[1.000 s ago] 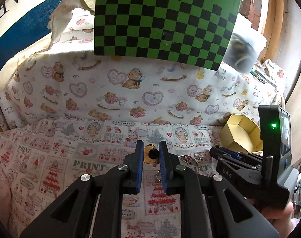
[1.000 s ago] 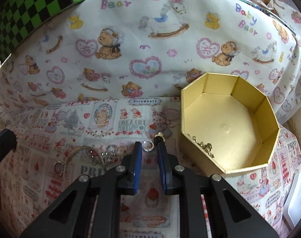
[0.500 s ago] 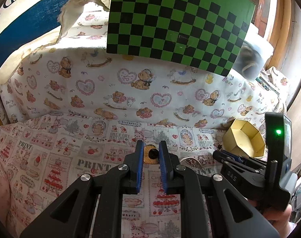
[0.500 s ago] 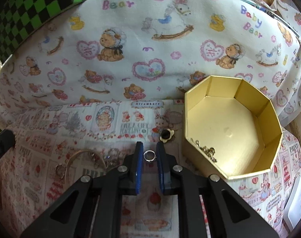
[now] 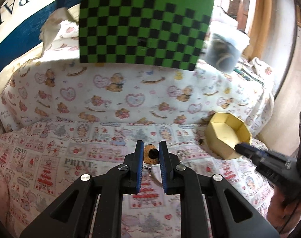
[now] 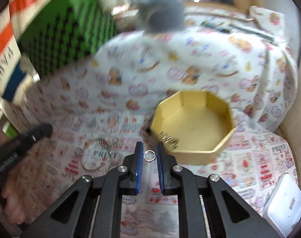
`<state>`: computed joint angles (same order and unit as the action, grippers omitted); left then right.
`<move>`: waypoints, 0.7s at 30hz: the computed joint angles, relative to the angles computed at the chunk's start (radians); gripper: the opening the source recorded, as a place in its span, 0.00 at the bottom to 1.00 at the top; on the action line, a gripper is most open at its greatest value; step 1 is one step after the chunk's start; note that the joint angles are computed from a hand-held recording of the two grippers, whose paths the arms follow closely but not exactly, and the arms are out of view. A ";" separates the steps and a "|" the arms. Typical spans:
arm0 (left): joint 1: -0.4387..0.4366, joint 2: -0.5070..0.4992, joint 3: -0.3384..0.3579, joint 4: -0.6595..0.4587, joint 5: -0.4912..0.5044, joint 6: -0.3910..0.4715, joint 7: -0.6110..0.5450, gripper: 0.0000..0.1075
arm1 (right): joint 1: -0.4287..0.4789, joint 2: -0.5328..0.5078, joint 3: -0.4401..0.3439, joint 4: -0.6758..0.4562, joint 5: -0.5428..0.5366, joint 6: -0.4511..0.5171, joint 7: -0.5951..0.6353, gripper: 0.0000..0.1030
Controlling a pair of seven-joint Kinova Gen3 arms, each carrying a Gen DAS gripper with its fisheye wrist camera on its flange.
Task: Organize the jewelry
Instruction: 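Carry both items into the yellow box and open both grippers to release them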
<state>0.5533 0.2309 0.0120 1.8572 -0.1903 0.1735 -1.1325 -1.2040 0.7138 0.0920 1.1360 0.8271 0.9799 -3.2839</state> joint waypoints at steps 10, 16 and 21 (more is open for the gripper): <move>0.094 -0.051 -0.024 0.045 -0.062 -0.081 -0.014 0.13 | -0.095 -0.200 0.078 0.367 0.280 -0.131 -0.407 0.12; -0.048 0.031 0.210 -0.130 0.130 0.064 -0.197 0.13 | -0.008 -0.194 -0.038 0.450 0.481 -0.083 -0.618 0.12; -0.055 0.205 0.274 -0.362 0.196 0.207 -0.248 0.13 | 0.002 -0.229 0.007 0.558 0.569 -0.202 -0.821 0.12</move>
